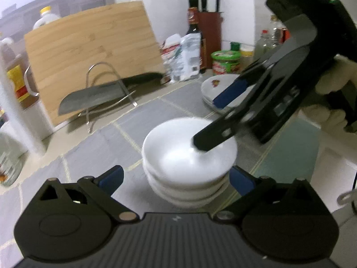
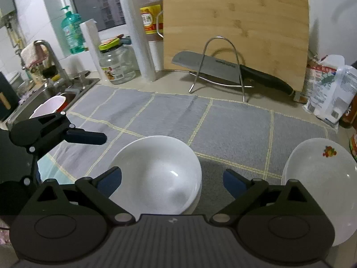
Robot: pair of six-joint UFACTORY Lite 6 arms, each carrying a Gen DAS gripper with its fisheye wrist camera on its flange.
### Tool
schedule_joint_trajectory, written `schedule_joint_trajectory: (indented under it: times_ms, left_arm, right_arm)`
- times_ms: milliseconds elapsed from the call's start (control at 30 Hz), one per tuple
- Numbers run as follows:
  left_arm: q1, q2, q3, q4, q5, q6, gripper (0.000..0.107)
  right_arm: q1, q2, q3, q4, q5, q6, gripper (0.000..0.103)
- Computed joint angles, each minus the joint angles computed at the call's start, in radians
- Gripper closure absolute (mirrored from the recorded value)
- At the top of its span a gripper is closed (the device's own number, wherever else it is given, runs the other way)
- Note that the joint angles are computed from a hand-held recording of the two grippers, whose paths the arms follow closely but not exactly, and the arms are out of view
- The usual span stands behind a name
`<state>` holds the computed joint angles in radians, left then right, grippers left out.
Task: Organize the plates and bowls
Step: 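Lower the bowl into the nested bowls and open the right gripper, then grasp the rim of the three-bowl stack with the right gripper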
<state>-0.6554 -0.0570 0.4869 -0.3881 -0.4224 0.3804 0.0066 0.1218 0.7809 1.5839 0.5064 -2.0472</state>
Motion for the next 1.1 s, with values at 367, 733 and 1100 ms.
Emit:
schedule_joint_trajectory:
  times_ms: [367,733,1100]
  left_arm:
    - [-0.026,0.083,-0.033,-0.130,-0.020,-0.018,0.006]
    - [0.153,0.270,0.014,0.473,-0.110,-0.347,0.006]
    - [0.283,0.375,0.100,0.808,-0.116,-0.503,0.007]
  right_arm:
    - [-0.116,-0.021,-0.051,-0.114,0.135,-0.117,0.000]
    - [0.012,0.089,-0.167,0.487,-0.109,-0.651,0.000]
    - [0.071,0.252,-0.104,0.823,-0.089,-0.961,0.000]
